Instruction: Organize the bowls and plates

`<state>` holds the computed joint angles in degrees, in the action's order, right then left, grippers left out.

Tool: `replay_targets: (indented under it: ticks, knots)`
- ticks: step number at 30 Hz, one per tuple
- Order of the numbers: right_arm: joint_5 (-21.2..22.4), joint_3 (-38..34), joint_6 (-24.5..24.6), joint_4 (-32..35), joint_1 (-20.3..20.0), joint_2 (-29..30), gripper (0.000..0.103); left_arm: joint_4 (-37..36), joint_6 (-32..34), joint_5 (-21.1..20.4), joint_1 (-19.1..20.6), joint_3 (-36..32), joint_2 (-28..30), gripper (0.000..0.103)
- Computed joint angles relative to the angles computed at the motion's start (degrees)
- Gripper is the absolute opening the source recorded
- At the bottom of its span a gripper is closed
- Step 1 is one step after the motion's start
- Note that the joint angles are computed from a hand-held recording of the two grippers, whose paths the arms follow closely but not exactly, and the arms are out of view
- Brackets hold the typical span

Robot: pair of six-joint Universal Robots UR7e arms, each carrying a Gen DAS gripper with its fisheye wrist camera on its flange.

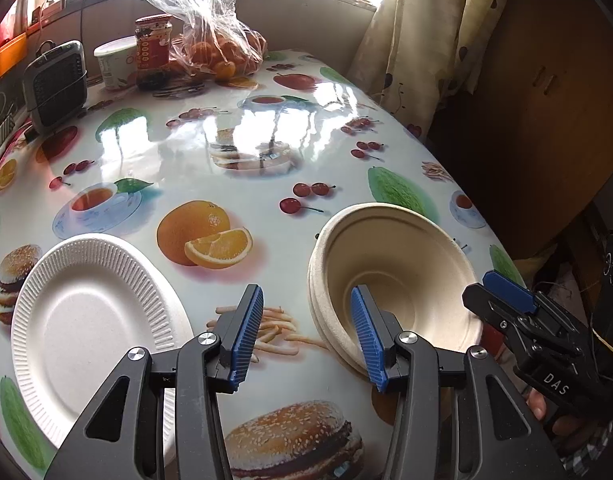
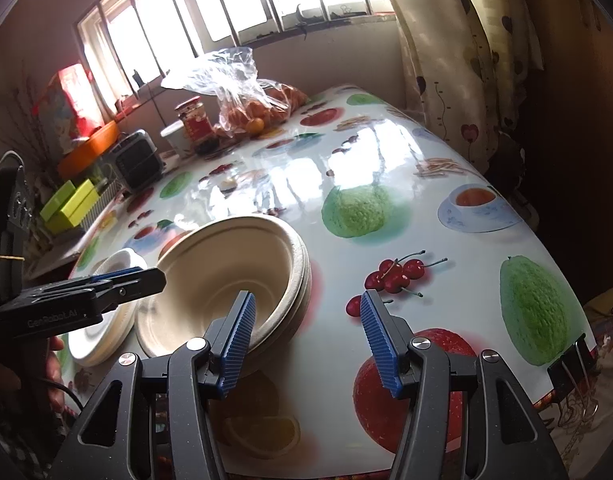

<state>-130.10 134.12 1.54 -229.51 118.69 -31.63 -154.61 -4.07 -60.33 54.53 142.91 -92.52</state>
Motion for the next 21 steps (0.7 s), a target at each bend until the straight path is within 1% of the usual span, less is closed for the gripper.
replay_targets:
  ticks: [5,8,10,12,14,16,17,21]
  knots:
    - [1.4,0.2,0.0,0.5,-0.6,-0.1,0.055,1.3,-0.8,-2.0,1.0,-0.8,1.6,0.047]
    - [2.1,0.3,-0.3,0.5,-0.7,0.0,0.054,1.3,-1.2,-2.1,1.1,-0.8,2.1,0.047]
    - [2.7,0.3,-0.3,0.5,-0.9,-0.1,0.047,1.1,-1.3,-2.5,1.2,-0.8,2.2,0.047]
    - [3.1,0.3,-0.3,0.7,-1.1,-0.1,0.044,0.9,-1.3,-2.6,1.2,-0.8,2.3,0.045]
    - [3.4,0.3,-0.3,0.6,-1.1,0.0,0.042,1.0,-1.3,-2.8,1.4,-0.9,2.5,0.043]
    - [3.7,0.3,-0.2,0.5,-1.2,0.1,0.039,1.4,-1.6,-3.2,1.8,-1.2,2.9,0.037]
    - [4.0,0.3,-0.3,0.5,-1.2,0.1,0.037,1.5,-1.7,-3.5,2.1,-1.3,3.0,0.036]
    - [4.8,0.2,-0.5,0.9,-1.2,0.0,0.028,1.3,-1.7,-3.8,2.1,-1.4,3.3,0.03]
